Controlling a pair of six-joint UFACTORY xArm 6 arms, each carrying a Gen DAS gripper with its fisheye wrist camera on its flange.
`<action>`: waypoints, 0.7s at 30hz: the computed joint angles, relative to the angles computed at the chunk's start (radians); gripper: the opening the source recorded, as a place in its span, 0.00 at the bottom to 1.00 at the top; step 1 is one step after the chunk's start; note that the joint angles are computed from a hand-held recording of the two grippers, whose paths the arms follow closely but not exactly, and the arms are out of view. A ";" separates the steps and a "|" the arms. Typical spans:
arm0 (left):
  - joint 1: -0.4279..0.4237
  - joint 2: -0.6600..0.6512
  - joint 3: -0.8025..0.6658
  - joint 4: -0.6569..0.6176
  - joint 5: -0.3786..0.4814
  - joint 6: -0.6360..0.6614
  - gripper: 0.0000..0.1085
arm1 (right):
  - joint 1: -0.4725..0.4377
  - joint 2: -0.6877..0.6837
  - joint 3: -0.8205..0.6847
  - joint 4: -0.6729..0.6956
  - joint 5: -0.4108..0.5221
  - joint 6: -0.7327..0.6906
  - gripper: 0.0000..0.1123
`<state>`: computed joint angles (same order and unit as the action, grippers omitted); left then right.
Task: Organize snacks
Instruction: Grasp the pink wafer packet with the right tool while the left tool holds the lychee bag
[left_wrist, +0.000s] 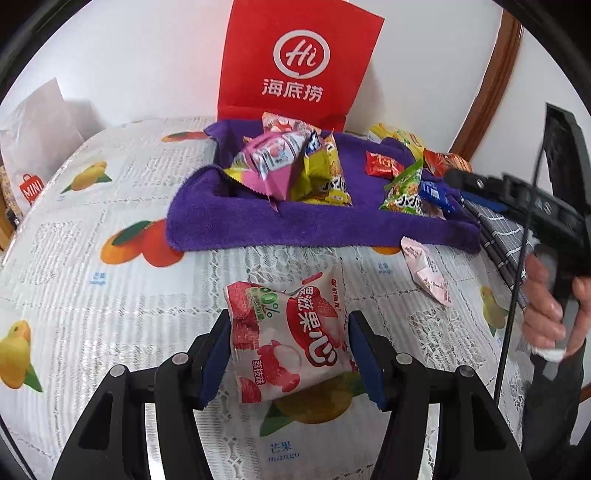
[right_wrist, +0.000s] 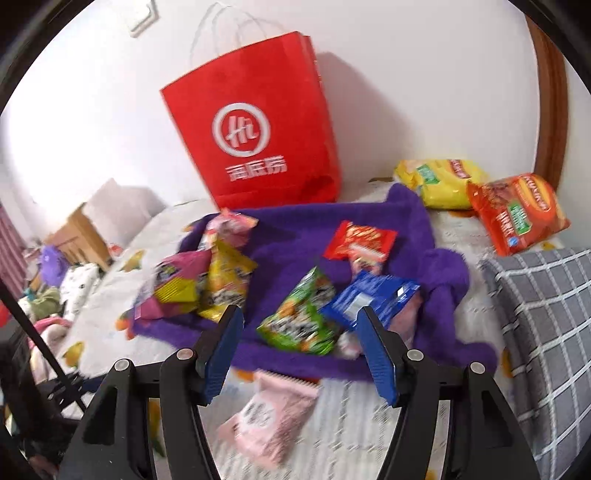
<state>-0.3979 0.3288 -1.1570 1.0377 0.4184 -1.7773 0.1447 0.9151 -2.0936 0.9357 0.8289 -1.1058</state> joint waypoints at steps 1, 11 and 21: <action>-0.001 -0.006 0.002 0.000 0.007 0.003 0.54 | 0.000 -0.024 0.039 0.012 -0.004 -0.023 0.57; -0.017 -0.032 -0.004 -0.012 0.050 0.022 0.54 | 0.008 -0.128 0.270 0.002 -0.042 -0.061 0.57; -0.041 -0.031 -0.013 -0.033 0.084 0.024 0.54 | 0.040 -0.127 0.320 -0.092 -0.153 0.057 0.56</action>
<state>-0.4389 0.2977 -1.1695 1.0049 0.5025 -1.7528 0.1843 0.7878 -1.7740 0.8438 0.6762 -1.0489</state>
